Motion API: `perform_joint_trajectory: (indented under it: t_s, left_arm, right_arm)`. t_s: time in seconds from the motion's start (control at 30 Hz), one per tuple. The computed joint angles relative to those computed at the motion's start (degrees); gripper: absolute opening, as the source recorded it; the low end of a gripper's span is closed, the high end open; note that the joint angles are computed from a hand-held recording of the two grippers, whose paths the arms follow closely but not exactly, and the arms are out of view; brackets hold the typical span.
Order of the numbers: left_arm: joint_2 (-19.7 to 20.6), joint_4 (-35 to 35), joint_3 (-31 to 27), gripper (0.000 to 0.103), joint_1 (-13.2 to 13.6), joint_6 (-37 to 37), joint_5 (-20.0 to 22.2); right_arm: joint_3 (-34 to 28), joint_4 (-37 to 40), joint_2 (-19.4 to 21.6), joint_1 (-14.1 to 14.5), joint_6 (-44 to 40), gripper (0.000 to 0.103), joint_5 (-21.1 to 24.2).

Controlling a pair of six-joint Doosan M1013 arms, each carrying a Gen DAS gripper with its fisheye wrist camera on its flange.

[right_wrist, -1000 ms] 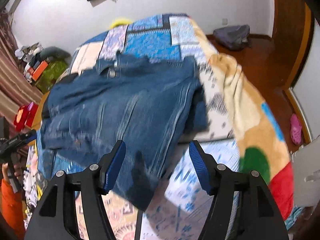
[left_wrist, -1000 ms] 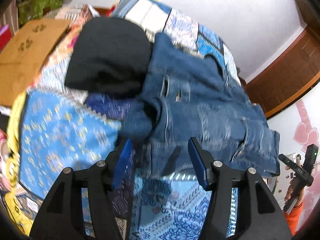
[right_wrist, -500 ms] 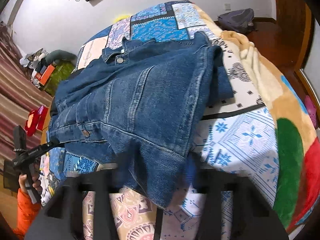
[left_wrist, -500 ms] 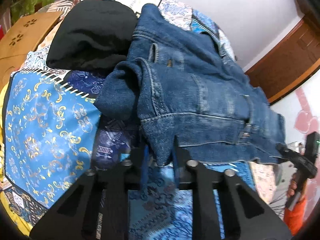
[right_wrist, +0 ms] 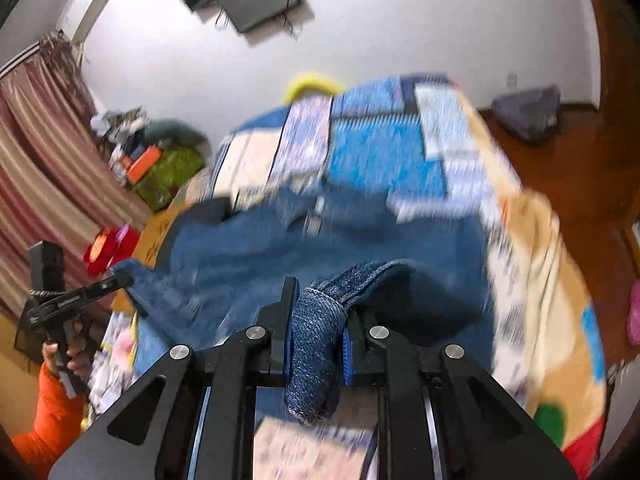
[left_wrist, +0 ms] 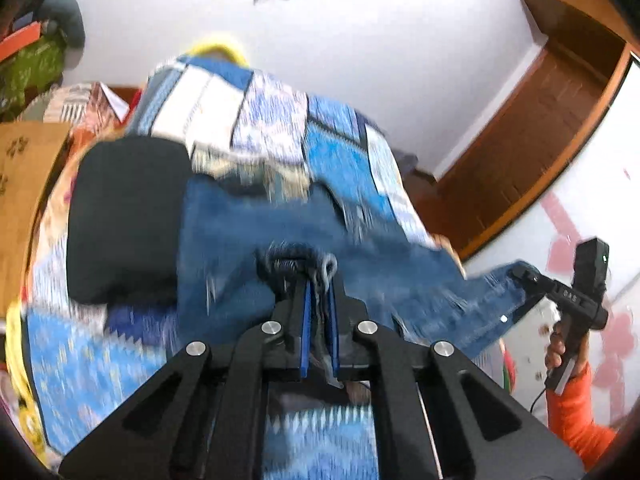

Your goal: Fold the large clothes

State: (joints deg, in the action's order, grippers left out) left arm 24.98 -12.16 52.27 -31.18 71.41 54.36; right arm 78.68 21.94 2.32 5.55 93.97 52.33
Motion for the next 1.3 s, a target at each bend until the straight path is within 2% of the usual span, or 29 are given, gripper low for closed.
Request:
perform_joint_trajectory:
  t_s: [0.2, 0.33, 0.43, 0.53, 0.63, 0.73, 0.77, 0.8, 0.87, 0.93, 0.97, 1.07, 1.2, 1.3]
  left_arm:
    - [7.9, 10.1, -11.3, 0.007, 0.4, -6.6, 4.0]
    - [11.9, 18.5, -14.4, 0.005, -0.1, -10.4, 8.6]
    - [12.2, 17.4, -12.9, 0.006, 0.6, -10.2, 7.0]
    - [12.3, 17.6, -13.3, 0.007, 0.4, -9.1, 7.1]
    - [13.7, 20.0, -16.8, 0.009, -0.4, -6.9, 10.8]
    - [13.7, 22.1, -18.4, 0.015, -1.3, -5.4, 12.5]
    - [13.4, 23.3, -18.3, 0.023, -1.7, -5.2, 12.4]
    - [12.9, 25.3, -17.7, 0.037, -2.4, -5.3, 11.9]
    - [11.7, 28.0, -16.2, 0.053, -3.2, -6.0, 10.2]
    - [10.6, 27.7, -14.6, 0.055, -3.7, -5.9, 8.8]
    - [10.3, 26.5, -14.2, 0.056, -3.7, -5.3, 8.7]
    - [9.7, 23.3, -13.1, 0.057, -4.1, -3.1, 9.7]
    - [9.2, 20.7, -10.6, 0.058, -4.9, 0.1, 12.0]
    - [9.6, 19.6, -9.1, 0.058, -5.9, 3.1, 14.5]
  right_arm:
    - [-4.5, -6.8, 5.5, -1.9, 7.5, 0.015, -1.8]
    - [-5.5, -9.0, 9.9, -2.5, 11.9, 0.016, 3.1]
    - [-5.1, -11.5, 11.6, -2.1, 13.4, 0.016, 6.0]
    - [-4.4, -12.2, 11.3, -1.7, 12.9, 0.019, 6.1]
    - [-7.0, -10.7, 11.9, -2.5, 11.7, 0.023, 11.3]
    - [-9.0, -9.6, 11.5, -3.4, 10.0, 0.028, 13.8]
    - [-9.3, -10.2, 10.9, -3.5, 10.0, 0.034, 13.2]
    - [-9.2, -12.0, 10.1, -3.4, 10.9, 0.039, 11.5]
    - [-8.3, -16.4, 8.5, -3.1, 13.2, 0.064, 7.6]
    - [-6.6, -19.0, 6.5, -2.9, 14.3, 0.066, 4.2]
    - [-6.3, -19.3, 6.0, -2.8, 13.6, 0.066, 4.0]
    - [-5.1, -17.4, 5.1, -2.3, 8.9, 0.066, 5.5]
    - [-3.6, -17.9, 4.8, -0.4, 3.7, 0.066, 8.9]
    - [-2.3, -15.0, 5.4, 1.1, -0.6, 0.066, 11.4]
